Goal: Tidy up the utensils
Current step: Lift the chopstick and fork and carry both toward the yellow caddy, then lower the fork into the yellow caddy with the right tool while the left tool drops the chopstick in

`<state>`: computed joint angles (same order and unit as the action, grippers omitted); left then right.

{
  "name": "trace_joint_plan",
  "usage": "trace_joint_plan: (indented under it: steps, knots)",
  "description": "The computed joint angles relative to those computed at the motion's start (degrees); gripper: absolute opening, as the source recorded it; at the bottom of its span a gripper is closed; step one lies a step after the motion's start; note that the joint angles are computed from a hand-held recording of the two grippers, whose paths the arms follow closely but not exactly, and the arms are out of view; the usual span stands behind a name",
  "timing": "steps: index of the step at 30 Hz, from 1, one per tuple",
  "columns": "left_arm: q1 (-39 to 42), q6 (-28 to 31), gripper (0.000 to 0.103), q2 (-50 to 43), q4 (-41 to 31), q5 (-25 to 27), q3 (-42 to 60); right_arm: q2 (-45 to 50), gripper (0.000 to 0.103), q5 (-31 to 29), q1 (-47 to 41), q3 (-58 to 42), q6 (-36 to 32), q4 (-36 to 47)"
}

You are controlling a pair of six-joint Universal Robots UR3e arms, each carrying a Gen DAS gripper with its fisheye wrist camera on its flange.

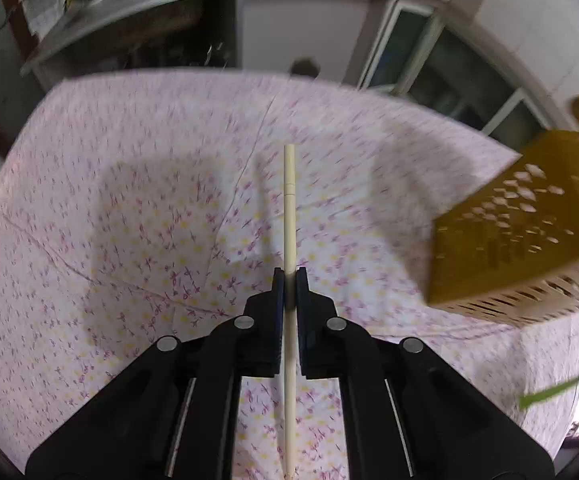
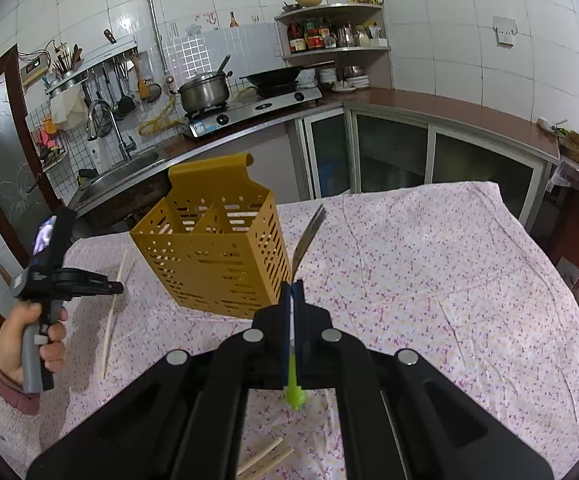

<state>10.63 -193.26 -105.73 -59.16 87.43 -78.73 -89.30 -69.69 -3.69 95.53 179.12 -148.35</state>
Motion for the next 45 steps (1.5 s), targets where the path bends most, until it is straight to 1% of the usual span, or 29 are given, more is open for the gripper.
trace_joint_plan:
  steps: [2, 3, 6, 8, 9, 11, 14, 16, 19, 23, 26, 31, 33, 35, 38, 41, 45]
  knots:
    - [0.29, 1.06, 0.004, 2.79, 1.69, -1.76, -2.43, -0.39, 0.002, 0.04, -0.04, -0.02, -0.04, -0.04]
    - [0.46, 1.93, 0.004, 5.17, 4.06, -2.86, -4.7, -0.56, 0.002, -0.17, 0.13, -0.08, -0.11, -0.22]
    - [-1.35, 2.28, 0.004, 10.65, 8.54, -2.74, -8.07, -0.78, 0.002, -0.98, 0.91, -0.9, -0.16, -0.03]
    - [-1.45, 2.51, 0.004, 14.13, 11.16, -4.0, -10.28, -0.79, 0.002, -1.21, 1.17, -1.65, -0.12, 0.25]
    - [-1.51, 2.43, 0.004, 16.01, 12.35, -4.81, -10.82, -0.78, 0.002, -1.29, 1.32, -2.19, -0.01, 0.34]
    - [-3.07, 2.06, 0.004, 18.04, 13.95, -4.69, -10.53, -0.74, 0.002, -1.27, 1.35, -3.21, 0.06, 0.59]
    - [-5.47, 2.56, 0.004, 18.8, 15.99, -4.05, -7.95, -0.55, 0.002, -1.43, 1.6, -5.19, 0.48, 0.68]
    - [-7.83, 1.4, 0.004, 14.95, 14.4, -3.15, -1.01, 0.27, 0.002, -1.61, 1.92, -7.85, 1.03, 1.29]
    - [-8.29, 0.14, 0.004, 11.81, 13.99, -4.74, 4.12, 2.35, 0.002, -2.09, 2.8, -13.25, 1.63, 2.4]
    - [-8.55, -0.97, 0.004, 7.41, 17.16, -5.69, 9.48, 6.08, 0.002, -2.48, 3.99, -22.13, 2.4, 4.81]
    - [-10.53, -1.07, 0.004, 2.57, 18.9, -4.77, 16.72, 10.16, 0.002, -3.3, 5.31, -30.92, 3.06, 6.96]
    - [-13.42, -0.4, 0.004, -6.93, 21.79, -2.89, 29.35, 19.36, 0.001, -6.55, 8.41, -47.36, 3.61, 11.4]
    - [-14.08, 0.32, 0.004, -9.84, 24.0, -2.59, 31.64, 22.57, 0.001, -7.91, 9.31, -51.64, 3.75, 11.9]
    - [-14.79, 1.62, 0.004, -12.68, 28.03, -1.6, 32.41, 23.75, 0.001, -7.6, 9.28, -52.31, 4.3, 11.24]
    - [-14.3, 2.54, 0.004, -15.44, 30.53, -3.22, 32.37, 25.8, 0.001, -7.17, 9.52, -52.63, 4.55, 9.24]
    - [-14.11, 2.58, 0.004, -16.1, 35.49, -3.09, 27.74, 27.14, 0.001, -7.71, 9.97, -51.19, 4.94, 5.87]
    - [-14.35, 4.21, 0.004, -15.32, 41.06, -1.33, 20.77, 28.05, 0.001, -8.52, 10.62, -47.89, 5.04, 1.41]
